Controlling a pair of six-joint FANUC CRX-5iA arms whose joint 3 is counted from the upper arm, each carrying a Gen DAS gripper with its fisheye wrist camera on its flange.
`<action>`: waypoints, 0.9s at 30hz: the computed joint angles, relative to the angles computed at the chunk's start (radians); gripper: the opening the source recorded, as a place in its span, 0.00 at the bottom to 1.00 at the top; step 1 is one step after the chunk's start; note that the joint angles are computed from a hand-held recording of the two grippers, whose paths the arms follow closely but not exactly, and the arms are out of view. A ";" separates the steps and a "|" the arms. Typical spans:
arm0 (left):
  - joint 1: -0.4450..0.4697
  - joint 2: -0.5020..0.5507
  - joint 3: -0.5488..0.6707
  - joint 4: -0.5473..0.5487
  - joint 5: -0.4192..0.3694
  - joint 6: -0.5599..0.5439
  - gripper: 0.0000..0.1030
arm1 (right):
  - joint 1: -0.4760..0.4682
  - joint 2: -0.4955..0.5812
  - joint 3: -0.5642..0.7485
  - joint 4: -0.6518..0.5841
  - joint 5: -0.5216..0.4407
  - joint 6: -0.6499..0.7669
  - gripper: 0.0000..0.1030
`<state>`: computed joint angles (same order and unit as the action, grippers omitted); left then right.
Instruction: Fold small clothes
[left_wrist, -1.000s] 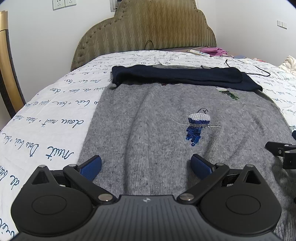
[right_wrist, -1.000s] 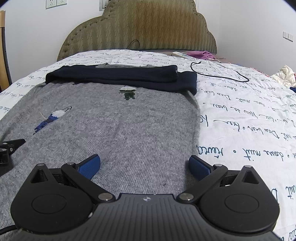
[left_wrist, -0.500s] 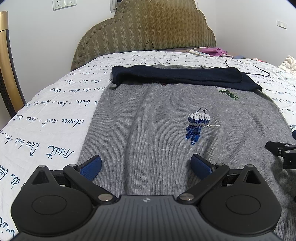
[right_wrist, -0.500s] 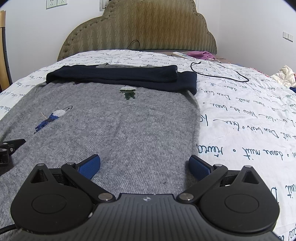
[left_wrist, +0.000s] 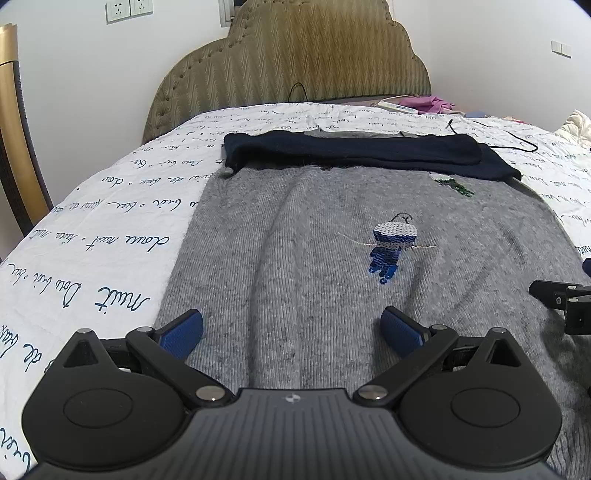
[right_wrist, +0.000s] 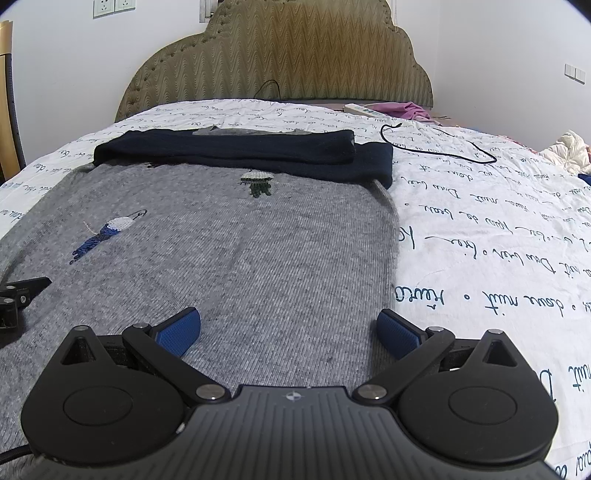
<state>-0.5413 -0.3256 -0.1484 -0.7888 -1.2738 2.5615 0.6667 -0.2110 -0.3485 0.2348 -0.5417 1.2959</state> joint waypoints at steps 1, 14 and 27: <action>-0.001 0.000 0.000 0.000 -0.001 0.000 1.00 | 0.000 0.001 0.000 0.000 0.000 -0.001 1.00; -0.010 -0.002 0.000 -0.006 -0.007 0.005 1.00 | 0.002 -0.004 -0.003 0.002 -0.001 -0.002 1.00; -0.024 -0.005 -0.003 -0.014 -0.017 0.019 1.00 | 0.004 -0.011 -0.007 0.003 -0.008 -0.007 1.00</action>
